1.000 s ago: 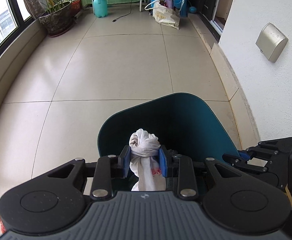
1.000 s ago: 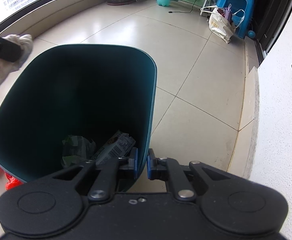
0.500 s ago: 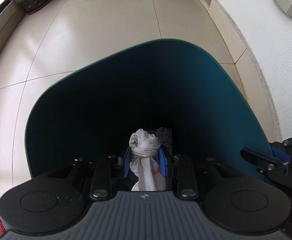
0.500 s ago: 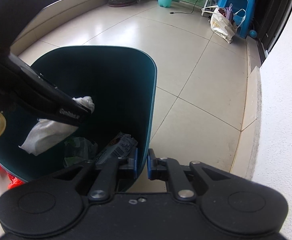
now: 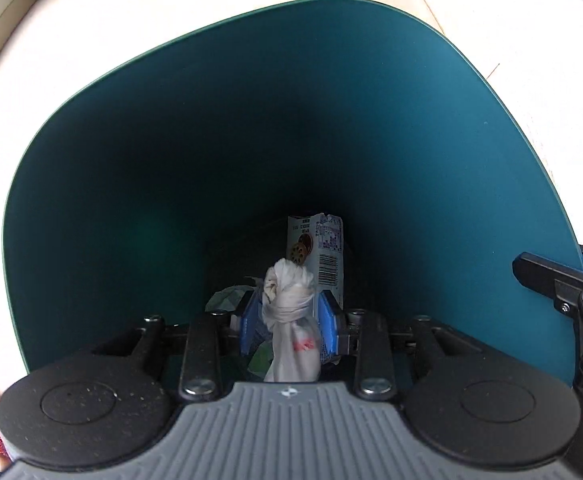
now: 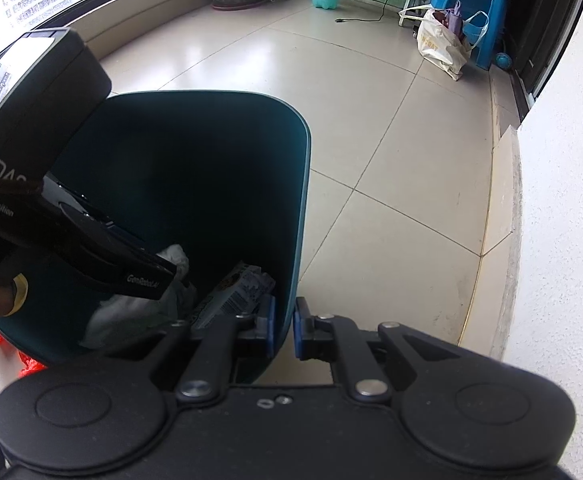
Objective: Collect trash
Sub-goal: 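Carry the tissue bundle into the wastebasket and open the left tool, then lower the left tool to the red plastic bag and grasp it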
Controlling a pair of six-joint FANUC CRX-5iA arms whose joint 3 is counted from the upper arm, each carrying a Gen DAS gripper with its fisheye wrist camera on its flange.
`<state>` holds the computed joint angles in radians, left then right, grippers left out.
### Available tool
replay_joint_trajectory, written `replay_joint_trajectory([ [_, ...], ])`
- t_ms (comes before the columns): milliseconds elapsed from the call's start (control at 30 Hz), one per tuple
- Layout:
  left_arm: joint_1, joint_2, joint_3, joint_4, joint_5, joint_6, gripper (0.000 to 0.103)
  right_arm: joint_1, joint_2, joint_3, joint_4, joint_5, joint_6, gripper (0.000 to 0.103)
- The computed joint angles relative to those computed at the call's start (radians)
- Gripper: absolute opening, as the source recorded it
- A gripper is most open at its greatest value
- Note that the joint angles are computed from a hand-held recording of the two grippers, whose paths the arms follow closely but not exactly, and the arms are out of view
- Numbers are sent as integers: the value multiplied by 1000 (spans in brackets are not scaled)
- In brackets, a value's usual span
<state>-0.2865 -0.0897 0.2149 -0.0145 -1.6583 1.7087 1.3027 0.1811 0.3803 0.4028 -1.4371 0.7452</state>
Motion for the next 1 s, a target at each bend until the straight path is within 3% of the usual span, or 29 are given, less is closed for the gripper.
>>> replay_joint_trajectory([
  [33,4,-3,-1,6,3,1,38,-1,1,1,-1,0,0,8],
  [100,10,-21,-11,9,21,5,62,-2,2,4,-3,-2,0,8],
  [133,12,-32,-16,9,31,4,65,-2,3,6,-3,-4,4,8],
  [667,103,-227,-20,89,17,-147,65,-6,68,108,-33,-88,230,10],
  [833,187,-298,-2,135,-28,-211,65,-14,89,143,-53,-113,282,11],
  [1000,352,-390,-36,213,-66,-301,67,-14,110,170,-52,-138,300,11],
])
